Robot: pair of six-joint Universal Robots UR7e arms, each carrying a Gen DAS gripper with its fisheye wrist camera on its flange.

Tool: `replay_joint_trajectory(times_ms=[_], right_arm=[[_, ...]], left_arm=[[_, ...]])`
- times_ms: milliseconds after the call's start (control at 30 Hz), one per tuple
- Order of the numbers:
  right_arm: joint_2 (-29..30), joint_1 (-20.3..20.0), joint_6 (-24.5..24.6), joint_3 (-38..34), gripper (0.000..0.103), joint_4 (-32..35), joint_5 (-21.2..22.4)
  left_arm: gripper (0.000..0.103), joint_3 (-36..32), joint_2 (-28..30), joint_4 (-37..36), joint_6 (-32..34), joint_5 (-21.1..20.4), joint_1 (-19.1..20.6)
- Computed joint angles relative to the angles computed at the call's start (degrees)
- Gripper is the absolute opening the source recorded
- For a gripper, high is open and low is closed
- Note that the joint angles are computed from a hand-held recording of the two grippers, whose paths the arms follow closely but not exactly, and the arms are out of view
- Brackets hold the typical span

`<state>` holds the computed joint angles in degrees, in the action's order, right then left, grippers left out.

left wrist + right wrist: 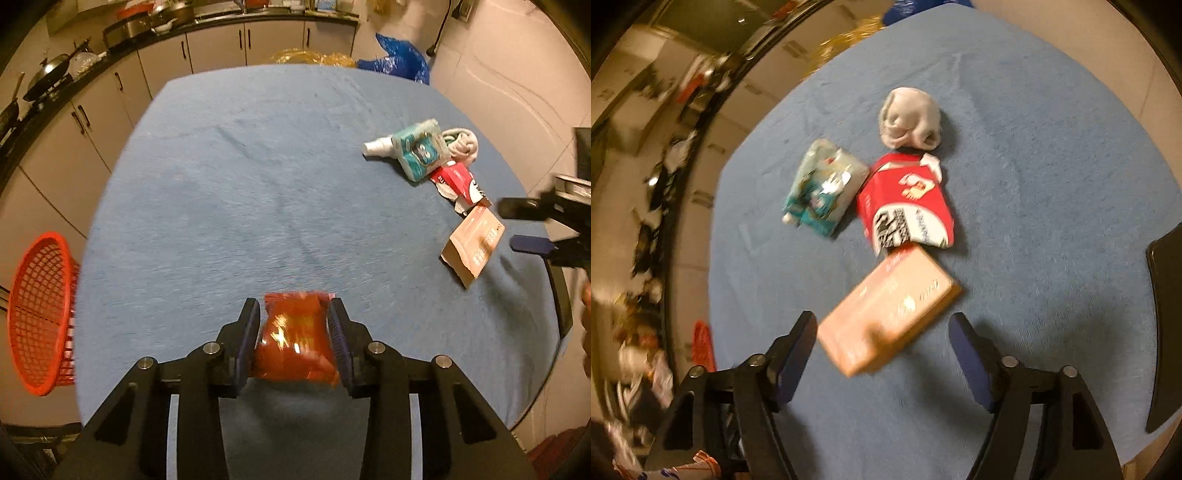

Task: Collect trash
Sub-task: 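Grasp the orange box with the right tool while the left tool holds the snack packet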

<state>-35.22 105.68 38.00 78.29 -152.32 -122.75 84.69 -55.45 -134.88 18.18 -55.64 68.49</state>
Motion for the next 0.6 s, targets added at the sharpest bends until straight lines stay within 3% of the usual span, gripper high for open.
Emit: replay_joint_trajectory(times_ms=[200,333,433,600], right_arm=[[6.85,0.87,3.18,-12.56,0.081,14.13,-4.06],[12.45,2.14,-0.81,-21.63,0.081,24.63,-6.42],[13.82,3.11,-4.82,-22.79,0.074,24.83,-7.33],[11.54,3.15,-6.49,-19.02,0.065,22.78,-5.13]], left_arm=[[0.037,1.22,-3.19,-0.65,2.26,-0.78,0.33],[0.037,0.92,-3.63,-0.58,2.75,-1.26,0.39],[0.037,0.36,-3.56,0.53,1.56,-1.31,0.93],[0.043,-0.86,-2.86,2.86,-0.71,-1.68,1.39]])
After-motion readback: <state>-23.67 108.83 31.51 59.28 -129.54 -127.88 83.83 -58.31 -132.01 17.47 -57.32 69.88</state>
